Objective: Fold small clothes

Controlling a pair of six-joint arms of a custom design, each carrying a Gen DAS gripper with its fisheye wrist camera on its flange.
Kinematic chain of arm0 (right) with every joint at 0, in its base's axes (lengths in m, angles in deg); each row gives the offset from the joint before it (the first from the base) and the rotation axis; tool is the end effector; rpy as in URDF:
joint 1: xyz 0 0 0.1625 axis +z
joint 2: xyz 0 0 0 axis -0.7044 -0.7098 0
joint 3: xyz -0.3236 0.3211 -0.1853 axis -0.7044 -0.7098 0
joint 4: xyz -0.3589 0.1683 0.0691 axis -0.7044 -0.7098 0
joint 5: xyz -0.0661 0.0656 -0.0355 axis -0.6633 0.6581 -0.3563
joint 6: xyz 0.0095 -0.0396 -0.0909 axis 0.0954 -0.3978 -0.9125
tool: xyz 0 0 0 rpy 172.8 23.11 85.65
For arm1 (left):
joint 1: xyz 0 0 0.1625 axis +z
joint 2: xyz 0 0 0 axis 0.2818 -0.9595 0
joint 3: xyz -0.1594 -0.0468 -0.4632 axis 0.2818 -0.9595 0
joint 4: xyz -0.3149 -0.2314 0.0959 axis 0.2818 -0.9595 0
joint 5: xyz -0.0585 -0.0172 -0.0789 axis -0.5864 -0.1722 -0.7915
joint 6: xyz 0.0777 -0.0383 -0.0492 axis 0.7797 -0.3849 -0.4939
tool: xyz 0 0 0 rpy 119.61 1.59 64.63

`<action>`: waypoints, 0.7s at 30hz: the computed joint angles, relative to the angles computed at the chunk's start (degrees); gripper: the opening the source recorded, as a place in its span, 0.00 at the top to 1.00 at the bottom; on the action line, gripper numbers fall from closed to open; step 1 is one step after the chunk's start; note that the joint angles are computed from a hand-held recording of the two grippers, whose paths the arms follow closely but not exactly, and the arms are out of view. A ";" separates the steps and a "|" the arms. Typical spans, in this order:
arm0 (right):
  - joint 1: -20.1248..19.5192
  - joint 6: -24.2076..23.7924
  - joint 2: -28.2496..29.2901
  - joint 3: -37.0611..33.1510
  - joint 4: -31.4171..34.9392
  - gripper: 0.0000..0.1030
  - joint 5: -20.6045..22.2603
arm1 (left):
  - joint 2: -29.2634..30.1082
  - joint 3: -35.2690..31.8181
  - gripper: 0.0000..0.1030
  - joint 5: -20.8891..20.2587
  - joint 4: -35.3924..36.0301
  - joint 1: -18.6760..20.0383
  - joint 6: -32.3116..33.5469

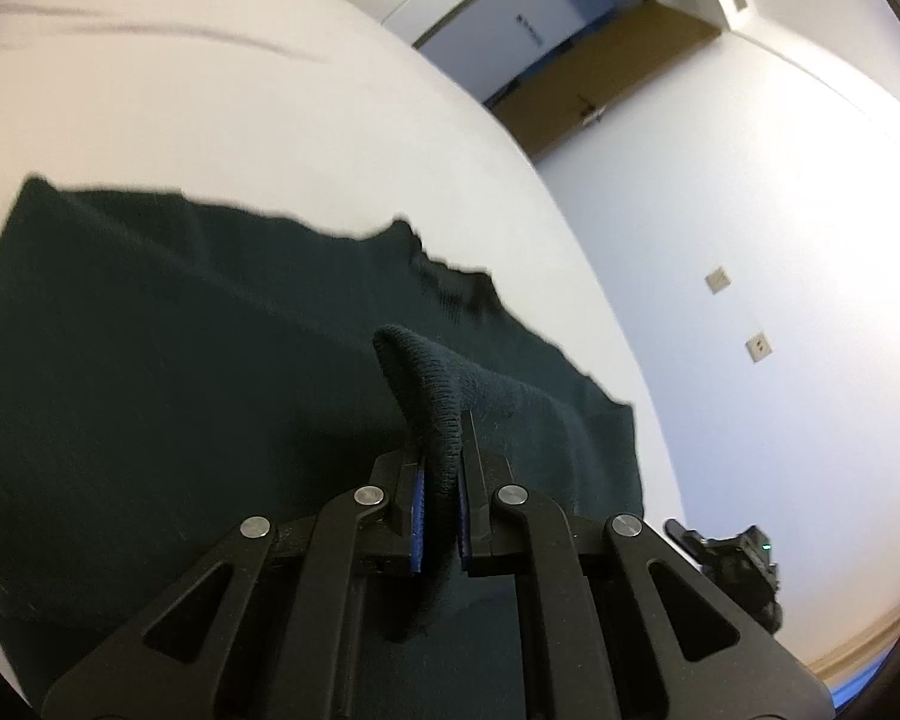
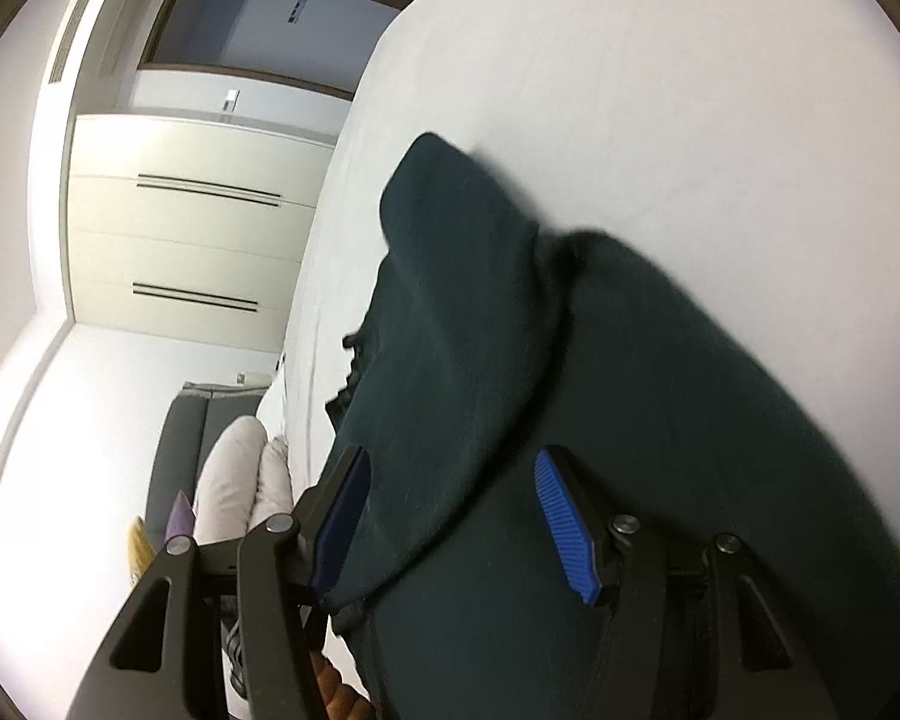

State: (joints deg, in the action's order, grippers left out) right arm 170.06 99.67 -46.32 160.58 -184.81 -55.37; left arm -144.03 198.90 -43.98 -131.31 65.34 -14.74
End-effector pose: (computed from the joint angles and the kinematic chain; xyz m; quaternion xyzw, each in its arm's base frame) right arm 0.3299 -0.3528 0.0243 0.2994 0.8045 -0.5111 0.0449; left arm 0.0377 -0.5701 0.3404 -0.1515 -0.9639 0.2081 0.0680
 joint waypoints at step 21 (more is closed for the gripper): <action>-9.64 -4.38 4.21 -4.88 -22.75 0.45 8.77 | 2.99 -2.90 0.93 4.64 1.53 2.50 -1.25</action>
State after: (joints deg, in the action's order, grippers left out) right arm 160.42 95.29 -42.11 155.71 -207.56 -46.60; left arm -141.05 196.00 -39.34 -129.78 67.84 -15.99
